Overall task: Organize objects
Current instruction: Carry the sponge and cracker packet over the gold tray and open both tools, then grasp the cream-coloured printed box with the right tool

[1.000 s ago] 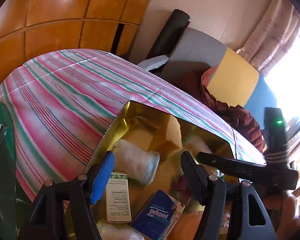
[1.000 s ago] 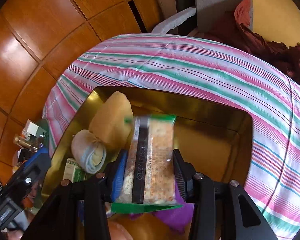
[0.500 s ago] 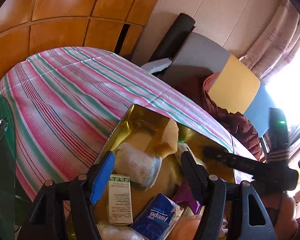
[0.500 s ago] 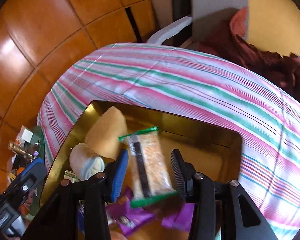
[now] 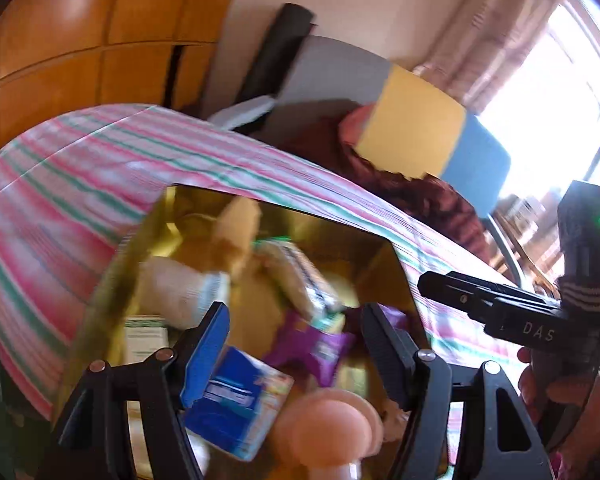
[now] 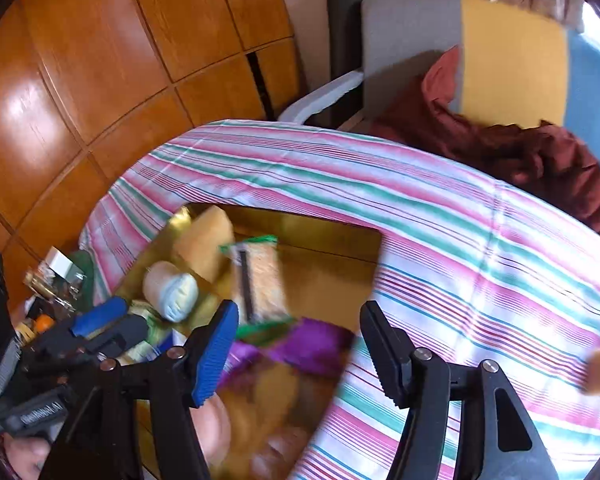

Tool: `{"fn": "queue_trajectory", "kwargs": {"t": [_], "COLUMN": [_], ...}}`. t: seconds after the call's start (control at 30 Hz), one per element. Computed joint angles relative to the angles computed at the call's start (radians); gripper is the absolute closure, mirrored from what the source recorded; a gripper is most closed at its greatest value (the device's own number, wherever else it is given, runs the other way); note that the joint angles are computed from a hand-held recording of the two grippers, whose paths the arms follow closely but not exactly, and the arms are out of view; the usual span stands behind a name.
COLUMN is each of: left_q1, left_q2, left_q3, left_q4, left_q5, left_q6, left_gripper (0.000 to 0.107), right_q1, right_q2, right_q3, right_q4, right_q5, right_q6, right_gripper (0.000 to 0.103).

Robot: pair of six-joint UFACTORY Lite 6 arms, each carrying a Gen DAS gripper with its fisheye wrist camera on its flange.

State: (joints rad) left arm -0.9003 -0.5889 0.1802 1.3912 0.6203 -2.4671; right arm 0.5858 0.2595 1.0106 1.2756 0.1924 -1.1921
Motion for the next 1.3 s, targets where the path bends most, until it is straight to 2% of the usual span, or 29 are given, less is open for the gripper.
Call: {"fn": "queue_trajectory", "kwargs": {"t": [0.23, 0.37, 0.43, 0.53, 0.6, 0.83, 0.93, 1.0, 1.1, 1.17, 1.23, 1.3], "left_q1": [-0.152, -0.220, -0.243, -0.269, -0.277, -0.303, -0.294, -0.294, -0.279, -0.274, -0.267, -0.259], "left_q2": [0.238, 0.382, 0.446, 0.520, 0.570, 0.665, 0.701, 0.730, 0.761, 0.789, 0.810, 0.830], "left_q3": [0.150, 0.265, 0.317, 0.380, 0.432, 0.541, 0.577, 0.604, 0.636, 0.663, 0.677, 0.696], "left_q4": [0.098, 0.142, 0.159, 0.175, 0.156, 0.065, 0.053, 0.051, 0.070, 0.072, 0.096, 0.087], "left_q5": [-0.010, -0.046, -0.060, -0.078, -0.093, -0.092, -0.104, -0.101, -0.116, -0.124, -0.140, -0.157], "left_q6": [-0.093, -0.113, -0.117, -0.123, -0.094, 0.011, 0.028, 0.030, 0.022, 0.020, -0.007, 0.004], "left_gripper": [0.038, 0.038, 0.038, 0.038, 0.038, 0.038, 0.038, 0.038, 0.038, 0.038, 0.038, 0.038], "right_q1": [-0.253, -0.480, -0.599, -0.740, -0.808, -0.920, -0.951, -0.952, -0.982, -0.999, -1.011, -0.999], "right_q2": [-0.144, -0.129, -0.088, -0.032, 0.029, 0.346, 0.429, 0.414, 0.355, 0.274, 0.195, 0.143], "right_q3": [-0.225, -0.262, -0.223, -0.135, -0.052, 0.302, 0.373, 0.345, 0.302, 0.242, 0.193, 0.158], "right_q4": [-0.008, -0.055, -0.122, -0.122, -0.103, -0.257, -0.226, -0.193, -0.192, -0.161, -0.099, 0.009], "right_q5": [0.055, 0.100, 0.135, 0.130, 0.140, 0.215, 0.308, 0.345, 0.570, 0.622, 0.565, 0.369], "right_q6": [-0.123, -0.200, -0.186, -0.265, -0.320, -0.138, -0.131, -0.173, -0.203, -0.254, -0.342, -0.479], "right_gripper": [0.038, 0.038, 0.038, 0.036, 0.030, 0.029, 0.027, 0.027, 0.029, 0.029, 0.028, 0.022]}}
